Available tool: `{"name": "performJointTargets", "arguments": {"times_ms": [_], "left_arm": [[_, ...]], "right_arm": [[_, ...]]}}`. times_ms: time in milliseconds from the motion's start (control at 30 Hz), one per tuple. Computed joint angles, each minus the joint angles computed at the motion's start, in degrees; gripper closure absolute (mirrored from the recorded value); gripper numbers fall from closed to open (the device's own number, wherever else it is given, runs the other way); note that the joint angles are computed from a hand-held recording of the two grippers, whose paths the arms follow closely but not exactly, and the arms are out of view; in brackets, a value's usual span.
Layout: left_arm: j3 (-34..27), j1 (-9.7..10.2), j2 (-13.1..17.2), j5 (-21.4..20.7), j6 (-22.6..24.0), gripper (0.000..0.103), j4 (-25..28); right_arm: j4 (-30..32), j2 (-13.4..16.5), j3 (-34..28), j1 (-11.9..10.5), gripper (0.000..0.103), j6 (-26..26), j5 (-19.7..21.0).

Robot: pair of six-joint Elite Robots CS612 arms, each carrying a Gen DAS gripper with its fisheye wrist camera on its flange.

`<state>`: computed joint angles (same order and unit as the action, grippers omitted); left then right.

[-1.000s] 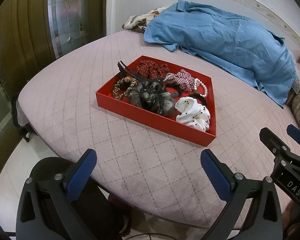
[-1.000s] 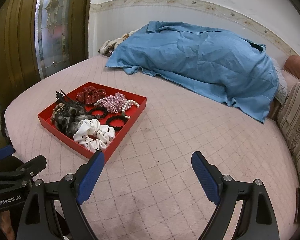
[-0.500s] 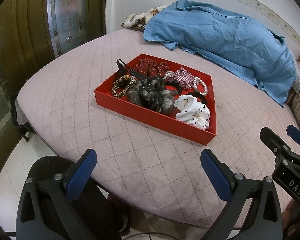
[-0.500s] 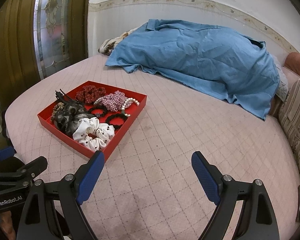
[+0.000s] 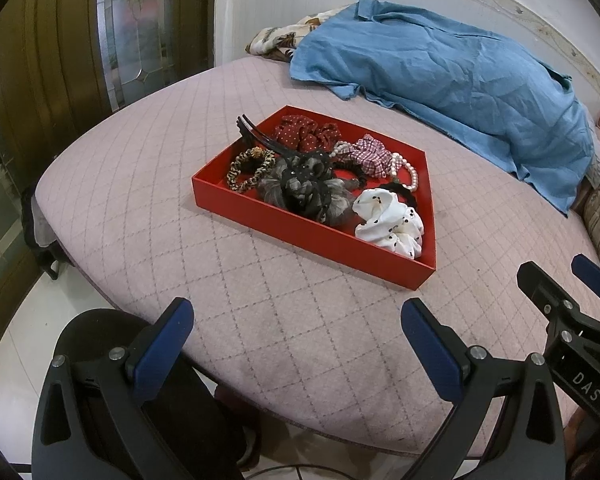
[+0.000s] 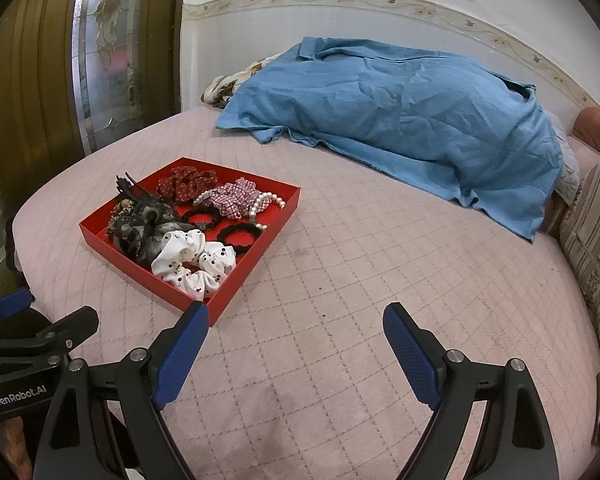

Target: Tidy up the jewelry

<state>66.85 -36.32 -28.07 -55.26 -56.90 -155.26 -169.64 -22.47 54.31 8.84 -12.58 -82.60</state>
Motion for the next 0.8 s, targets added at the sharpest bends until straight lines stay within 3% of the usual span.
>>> {"name": "performJointTargets", "arguments": {"times_ms": [800], "left_arm": [[0.1,0.2,0.0,-1.2,-1.0,0.0,0.6]], "right_arm": [[0.5,0.1,0.2,0.3,0.011,0.0,0.2]]}}
